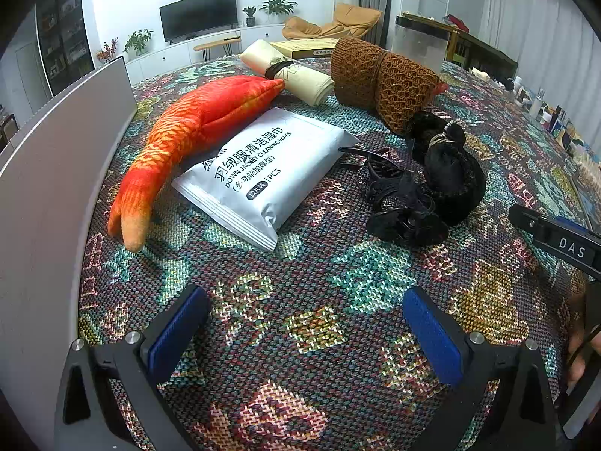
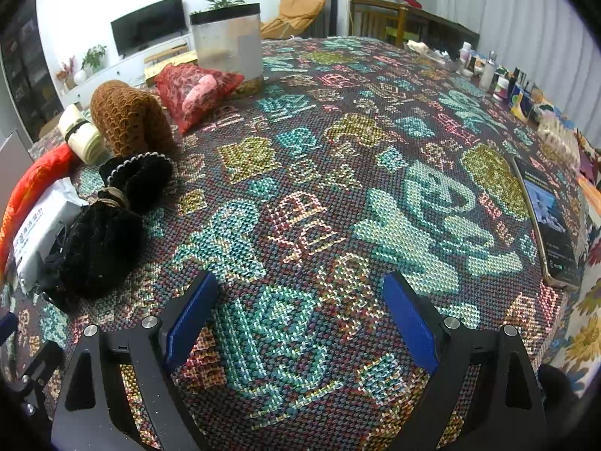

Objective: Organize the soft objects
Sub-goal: 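Bring both open grippers back over the remaining items on the table, then grasp the black knit pouch with beaded trim with the right gripper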

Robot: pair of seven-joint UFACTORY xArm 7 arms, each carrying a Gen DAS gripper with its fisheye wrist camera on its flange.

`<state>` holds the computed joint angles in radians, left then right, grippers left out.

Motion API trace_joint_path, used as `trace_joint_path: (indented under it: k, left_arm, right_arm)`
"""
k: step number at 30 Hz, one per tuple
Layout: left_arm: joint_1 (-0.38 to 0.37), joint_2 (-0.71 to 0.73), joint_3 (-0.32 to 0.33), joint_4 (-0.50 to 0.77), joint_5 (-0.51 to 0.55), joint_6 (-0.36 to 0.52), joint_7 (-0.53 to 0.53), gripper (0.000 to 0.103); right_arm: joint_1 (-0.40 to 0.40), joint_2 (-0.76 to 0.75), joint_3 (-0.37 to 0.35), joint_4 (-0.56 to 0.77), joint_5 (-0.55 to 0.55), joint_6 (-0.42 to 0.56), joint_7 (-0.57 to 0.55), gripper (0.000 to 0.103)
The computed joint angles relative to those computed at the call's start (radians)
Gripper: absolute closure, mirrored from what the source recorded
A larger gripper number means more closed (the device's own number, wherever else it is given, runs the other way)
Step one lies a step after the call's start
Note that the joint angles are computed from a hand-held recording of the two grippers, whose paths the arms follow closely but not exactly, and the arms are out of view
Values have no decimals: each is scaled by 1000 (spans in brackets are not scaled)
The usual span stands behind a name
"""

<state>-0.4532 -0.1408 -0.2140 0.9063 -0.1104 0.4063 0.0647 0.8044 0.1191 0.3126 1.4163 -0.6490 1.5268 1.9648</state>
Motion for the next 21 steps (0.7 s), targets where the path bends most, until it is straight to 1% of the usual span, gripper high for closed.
trace_joint_path:
  k: [2, 3, 5, 7, 9, 10, 12, 14, 15, 17, 18, 19, 20, 21]
  left_arm:
    - [0, 0, 0, 0, 0, 0, 0, 0]
    - [0, 0, 0, 0, 0, 0, 0, 0]
    - [0, 0, 0, 0, 2, 0, -2, 0]
    - [0, 1, 0, 2, 3, 0, -3, 0]
    - [0, 1, 0, 1, 3, -1, -3, 0]
    - [0, 1, 0, 1, 3, -1, -3, 0]
    - [-1, 1, 1, 0, 0, -1, 0, 0]
    - [-1, 1, 1, 3, 0, 0, 0, 0]
    - [-1, 1, 1, 3, 0, 0, 0, 0]
    - [-1, 1, 1, 2, -1, -1, 0, 0]
    - [-1, 1, 1, 2, -1, -1, 0, 0]
    - [-1, 1, 1, 2, -1, -1, 0, 0]
    - [-1, 1, 1, 2, -2, -1, 0, 0]
    - [-1, 1, 1, 2, -2, -1, 0, 0]
  right_arm:
    - [-1, -32, 2, -42, -23, -49, 32, 11]
    - [-5, -59, 5, -76, -44, -92, 58, 11]
    - [-21, -133, 17, -174, -128, -236, 134, 11]
    - [-51, -167, 30, -224, -191, -359, 153, 11]
    - [-84, -165, 34, -228, -205, -449, 109, 12]
    - [-103, -154, 26, -222, -196, -513, 65, 13]
    - [-131, -128, 18, -198, -185, -581, 8, 13]
    - [-148, -80, 4, -140, -154, -607, -84, 14]
    - [-150, -65, -4, -125, -141, -622, -107, 16]
    - [-159, -34, -23, -100, -91, -672, -167, 32]
    - [-165, -16, -30, -88, -32, -688, -220, 45]
    - [-183, -4, -18, -87, 14, -701, -250, 52]
    - [-159, -9, -42, -98, 19, -706, -248, 54]
    - [-151, -15, -46, -103, 13, -696, -250, 60]
